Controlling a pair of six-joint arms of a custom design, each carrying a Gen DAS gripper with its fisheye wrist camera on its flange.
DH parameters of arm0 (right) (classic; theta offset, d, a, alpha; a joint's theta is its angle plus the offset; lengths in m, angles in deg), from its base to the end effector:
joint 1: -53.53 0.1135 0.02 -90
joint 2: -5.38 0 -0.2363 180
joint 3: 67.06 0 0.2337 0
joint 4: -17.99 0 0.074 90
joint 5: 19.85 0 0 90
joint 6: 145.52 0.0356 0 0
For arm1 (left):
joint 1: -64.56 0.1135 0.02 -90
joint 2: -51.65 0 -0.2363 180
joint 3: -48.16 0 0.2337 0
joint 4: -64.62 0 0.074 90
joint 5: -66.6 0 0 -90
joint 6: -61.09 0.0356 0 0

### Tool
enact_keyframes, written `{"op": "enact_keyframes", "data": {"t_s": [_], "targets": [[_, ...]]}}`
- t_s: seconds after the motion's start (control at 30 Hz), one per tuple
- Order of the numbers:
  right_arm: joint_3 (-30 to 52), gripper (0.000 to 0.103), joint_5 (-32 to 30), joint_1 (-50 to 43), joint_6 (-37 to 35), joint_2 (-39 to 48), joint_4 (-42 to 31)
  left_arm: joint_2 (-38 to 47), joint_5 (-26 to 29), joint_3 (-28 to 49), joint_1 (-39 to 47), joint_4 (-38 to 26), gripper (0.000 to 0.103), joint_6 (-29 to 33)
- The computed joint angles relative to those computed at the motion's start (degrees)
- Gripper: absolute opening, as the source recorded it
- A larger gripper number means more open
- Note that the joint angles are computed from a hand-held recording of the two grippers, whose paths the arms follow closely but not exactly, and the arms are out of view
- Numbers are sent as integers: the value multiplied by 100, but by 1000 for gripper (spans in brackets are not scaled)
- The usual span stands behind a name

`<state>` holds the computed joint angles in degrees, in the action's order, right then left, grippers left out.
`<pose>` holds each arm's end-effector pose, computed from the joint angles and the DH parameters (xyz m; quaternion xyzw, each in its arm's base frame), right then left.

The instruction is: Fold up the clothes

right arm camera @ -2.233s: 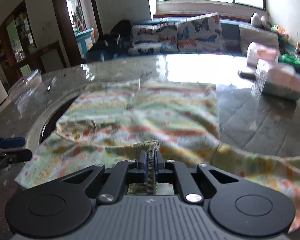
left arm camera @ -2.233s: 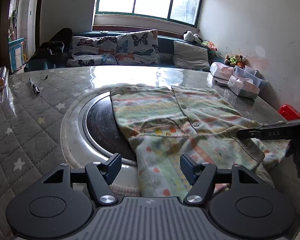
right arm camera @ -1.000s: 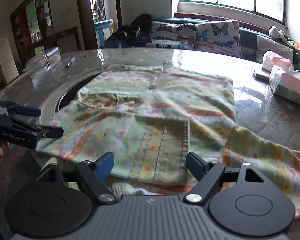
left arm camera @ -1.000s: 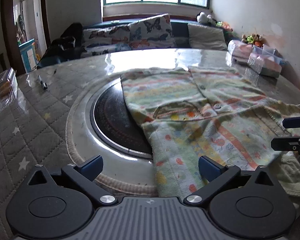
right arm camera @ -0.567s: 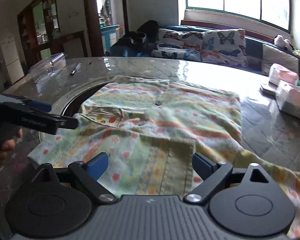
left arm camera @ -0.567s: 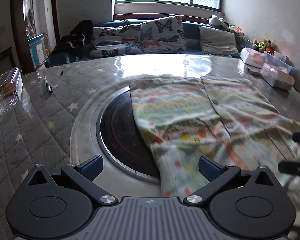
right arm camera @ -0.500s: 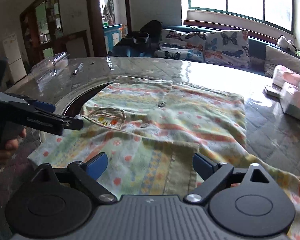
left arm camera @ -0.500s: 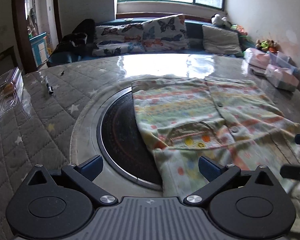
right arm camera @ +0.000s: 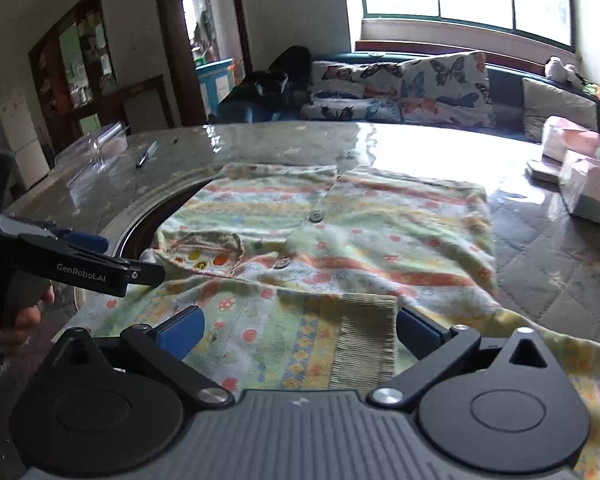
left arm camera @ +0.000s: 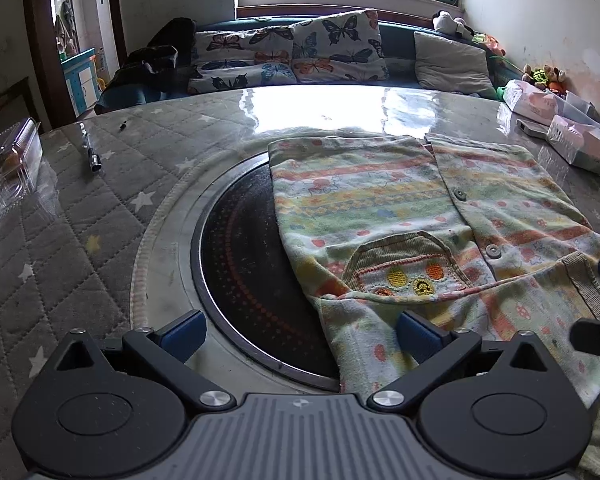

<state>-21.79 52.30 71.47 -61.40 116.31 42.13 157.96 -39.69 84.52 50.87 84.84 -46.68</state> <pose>0.2645 0.0971 0.0498 -0.2482 0.8683 0.1833 0.3885 0.2321 -0.0462 0.0382 -0.0818 0.9271 0.0357 0.3641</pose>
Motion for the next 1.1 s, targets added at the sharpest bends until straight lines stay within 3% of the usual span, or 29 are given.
{"op": "enact_keyframes", "data": {"t_s": [0.27, 0.53, 1.1], "targets": [[-631, 103, 113, -624, 313, -370, 433, -401, -158, -229, -287, -118, 103, -204], [-962, 103, -7, -1637, -6, -681, 389, -607, -345, -288, -637, -278, 103, -417], [-772, 103, -33, -3225, -679, -275, 549, -786, -589, -146, -1156, -711, 103, -734]]}}
